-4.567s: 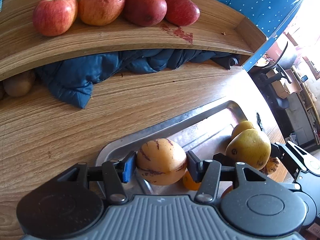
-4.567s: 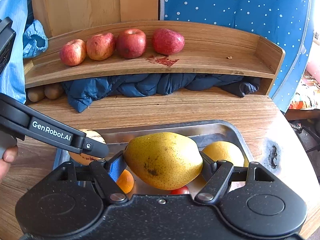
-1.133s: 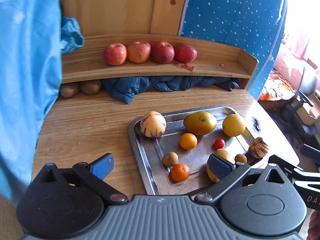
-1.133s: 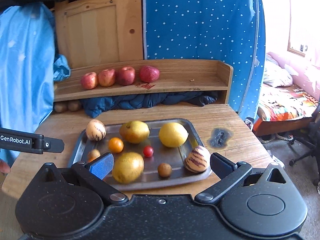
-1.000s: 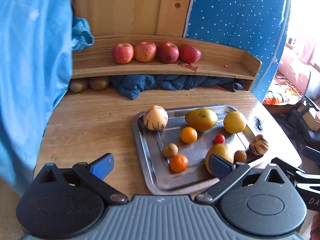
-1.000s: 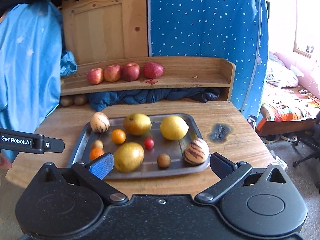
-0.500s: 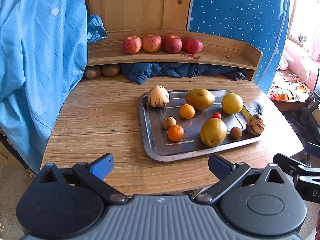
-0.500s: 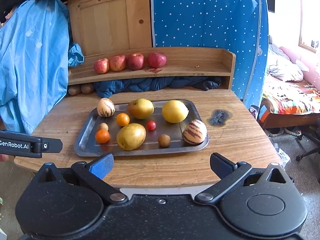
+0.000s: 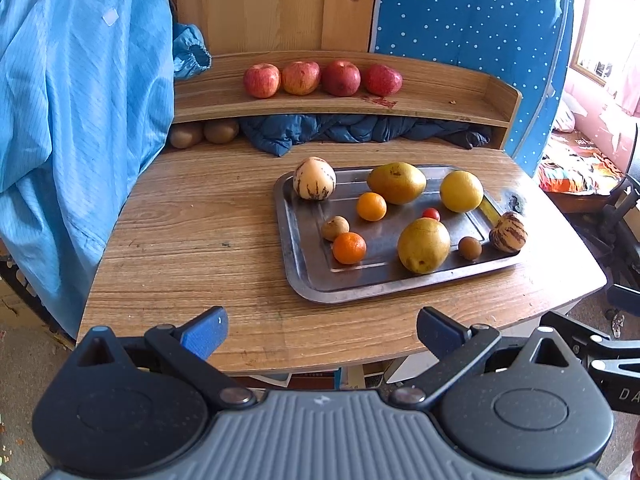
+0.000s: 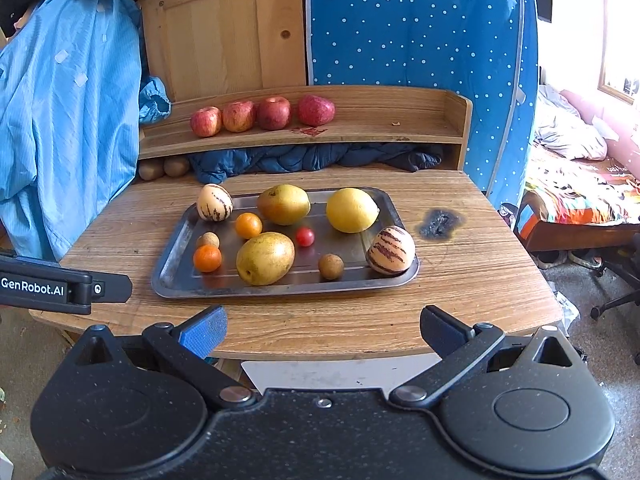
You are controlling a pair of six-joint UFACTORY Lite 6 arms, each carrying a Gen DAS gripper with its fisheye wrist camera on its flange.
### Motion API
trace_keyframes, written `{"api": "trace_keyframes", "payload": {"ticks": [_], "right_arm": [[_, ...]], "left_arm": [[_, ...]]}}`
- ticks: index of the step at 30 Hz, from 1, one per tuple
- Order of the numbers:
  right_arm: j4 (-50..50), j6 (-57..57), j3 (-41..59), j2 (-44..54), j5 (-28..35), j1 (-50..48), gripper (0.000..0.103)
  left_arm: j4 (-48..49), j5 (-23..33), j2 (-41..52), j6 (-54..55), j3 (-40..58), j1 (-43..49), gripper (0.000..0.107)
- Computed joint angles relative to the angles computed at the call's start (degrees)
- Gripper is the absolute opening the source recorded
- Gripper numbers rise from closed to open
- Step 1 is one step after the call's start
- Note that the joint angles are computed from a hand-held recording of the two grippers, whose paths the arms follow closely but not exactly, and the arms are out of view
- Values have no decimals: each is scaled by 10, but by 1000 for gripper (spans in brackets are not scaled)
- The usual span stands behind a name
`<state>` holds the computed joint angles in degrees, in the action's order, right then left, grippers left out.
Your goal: Organize fruits
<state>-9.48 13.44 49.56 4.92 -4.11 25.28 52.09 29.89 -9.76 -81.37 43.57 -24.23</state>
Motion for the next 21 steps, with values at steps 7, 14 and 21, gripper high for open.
{"api": "trace_keyframes", "payload": {"ticks": [7, 14, 21], "right_arm": [[-4, 4, 5, 2, 4, 1, 102], [-61, 58, 11, 8, 4, 0, 102], [-59, 57, 16, 14, 6, 1, 102]], "left_arm": [[2, -9, 4, 2, 2, 0, 102], [-7, -19, 7, 11, 3, 6, 102], [-7, -19, 11, 10, 6, 5, 102]]}}
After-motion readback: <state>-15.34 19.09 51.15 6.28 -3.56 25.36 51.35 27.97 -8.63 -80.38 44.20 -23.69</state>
